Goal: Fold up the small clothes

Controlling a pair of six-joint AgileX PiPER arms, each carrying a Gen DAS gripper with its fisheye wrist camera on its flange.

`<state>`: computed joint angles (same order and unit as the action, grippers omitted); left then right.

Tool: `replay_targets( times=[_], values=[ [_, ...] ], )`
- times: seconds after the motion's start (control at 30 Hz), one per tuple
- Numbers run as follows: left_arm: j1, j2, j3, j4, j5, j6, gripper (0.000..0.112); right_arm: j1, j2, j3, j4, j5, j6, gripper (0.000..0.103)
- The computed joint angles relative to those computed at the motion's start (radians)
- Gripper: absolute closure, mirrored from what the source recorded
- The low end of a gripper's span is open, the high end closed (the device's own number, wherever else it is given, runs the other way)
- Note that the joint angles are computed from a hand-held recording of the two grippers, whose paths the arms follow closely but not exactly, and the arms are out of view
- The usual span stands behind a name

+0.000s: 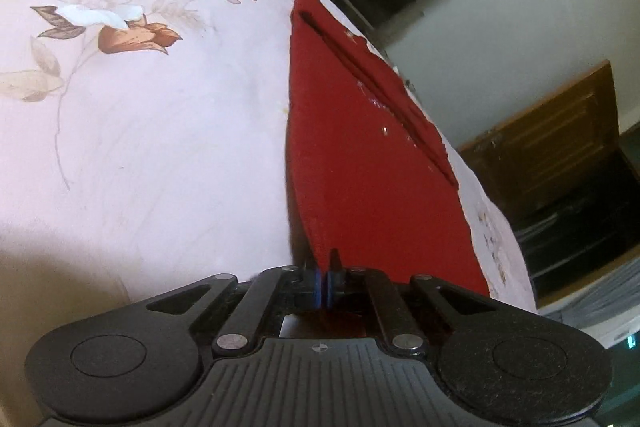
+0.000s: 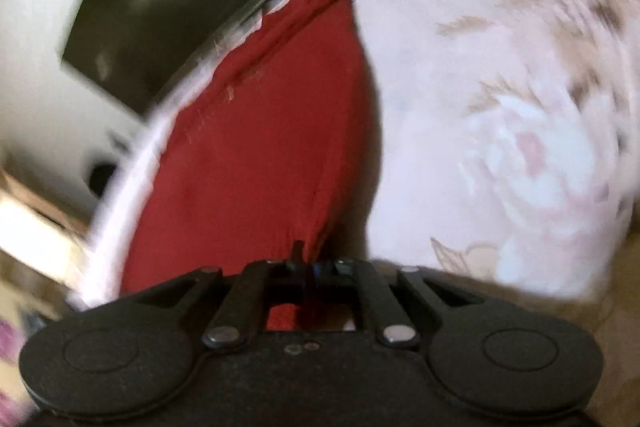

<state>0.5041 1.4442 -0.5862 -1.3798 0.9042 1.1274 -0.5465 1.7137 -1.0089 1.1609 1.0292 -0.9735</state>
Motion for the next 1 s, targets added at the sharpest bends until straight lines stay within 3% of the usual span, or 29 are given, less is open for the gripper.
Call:
replay_targets(
  times=[0.23, 0.47, 0.57, 0.73, 1.0],
  values=[
    [-0.001, -0.052, 0.017, -0.029, -0.006, -0.005, 0.109, 0.048, -0.065, 0.000, -0.016, -0.065, 0.022, 0.098],
    [0.054, -0.098, -0.061, -0.069, 0.073, -0.011, 0.109, 0.084, -0.138, -0.059, 0.043, -0.098, -0.014, 0.098],
    [0.020, -0.061, -0.178, -0.067, 0.065, -0.038, 0.109, 0.125, -0.138, -0.135, 0.055, -0.141, -0.011, 0.098],
    [-0.093, 0.052, -0.420, -0.075, -0.028, -0.103, 0.109, 0.177, -0.068, -0.320, 0.056, -0.186, -0.007, 0.098],
    [-0.227, 0.322, -0.874, 0.046, -0.167, -0.295, 0.109, 0.273, 0.245, -0.828, -0.065, -0.230, 0.201, 0.098]
  ],
)
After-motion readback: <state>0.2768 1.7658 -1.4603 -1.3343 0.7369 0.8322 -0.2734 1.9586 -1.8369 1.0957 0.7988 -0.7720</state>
